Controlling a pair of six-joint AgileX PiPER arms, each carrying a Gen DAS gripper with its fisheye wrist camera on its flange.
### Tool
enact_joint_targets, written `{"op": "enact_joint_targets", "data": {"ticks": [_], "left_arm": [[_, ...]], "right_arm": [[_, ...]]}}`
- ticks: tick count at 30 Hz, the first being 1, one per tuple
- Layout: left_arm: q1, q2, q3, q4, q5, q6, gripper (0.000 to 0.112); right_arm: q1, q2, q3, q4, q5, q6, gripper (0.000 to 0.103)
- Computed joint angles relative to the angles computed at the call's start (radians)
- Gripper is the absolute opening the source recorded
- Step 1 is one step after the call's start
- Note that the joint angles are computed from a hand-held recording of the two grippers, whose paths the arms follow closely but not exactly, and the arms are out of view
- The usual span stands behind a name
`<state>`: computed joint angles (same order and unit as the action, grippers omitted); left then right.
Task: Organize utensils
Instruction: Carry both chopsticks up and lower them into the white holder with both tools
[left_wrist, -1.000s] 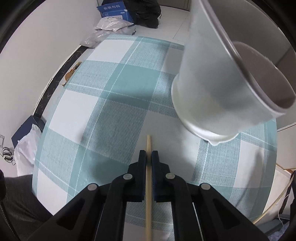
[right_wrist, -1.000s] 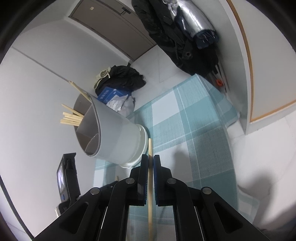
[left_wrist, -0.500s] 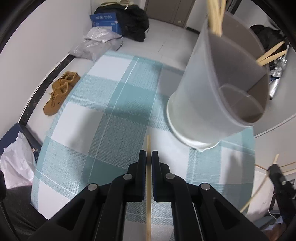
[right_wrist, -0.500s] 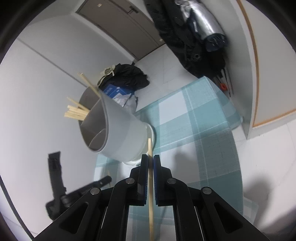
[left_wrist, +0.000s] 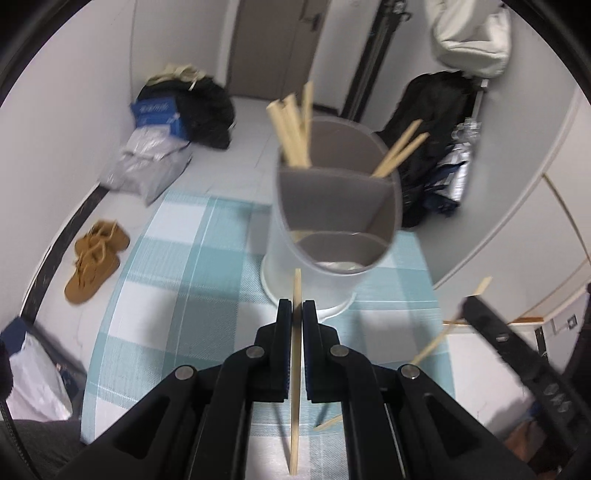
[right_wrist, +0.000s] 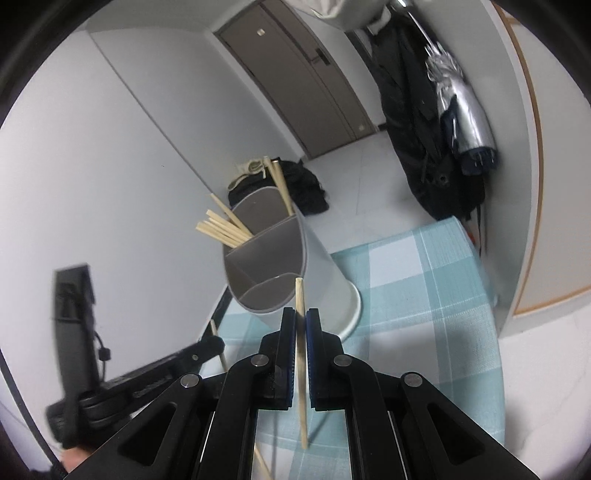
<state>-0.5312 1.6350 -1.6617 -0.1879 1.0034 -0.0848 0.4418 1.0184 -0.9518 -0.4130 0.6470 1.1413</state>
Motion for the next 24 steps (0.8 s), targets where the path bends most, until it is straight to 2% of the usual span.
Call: {"op": "enact_joint_targets", "data": {"ticks": [3, 9, 16, 24], "left_arm": [[0.001, -0.019, 0.018, -0.018, -0.033, 0.061, 0.001], [0.002, -0.051, 0.035, -0.043, -0.042, 0.089, 0.001], [-0.012, -0.089, 0.046, -0.065, -0.051, 0.095, 0.001], [-0.04, -0.103, 0.024, -0.04, -0.033, 0.076, 0.001]], "right_arm": [[0.081, 0.005, -0.009, -0.127, 0.054, 0.129, 0.005], [0.31, 0.02, -0.035, -0.409, 0.235, 0.359, 0.005], [0.437, 0.032, -0.045, -0.502, 0.32, 0.46, 0.005], [0.456, 0.016, -0.068, -0.513, 0.331, 0.428, 0.005]]}}
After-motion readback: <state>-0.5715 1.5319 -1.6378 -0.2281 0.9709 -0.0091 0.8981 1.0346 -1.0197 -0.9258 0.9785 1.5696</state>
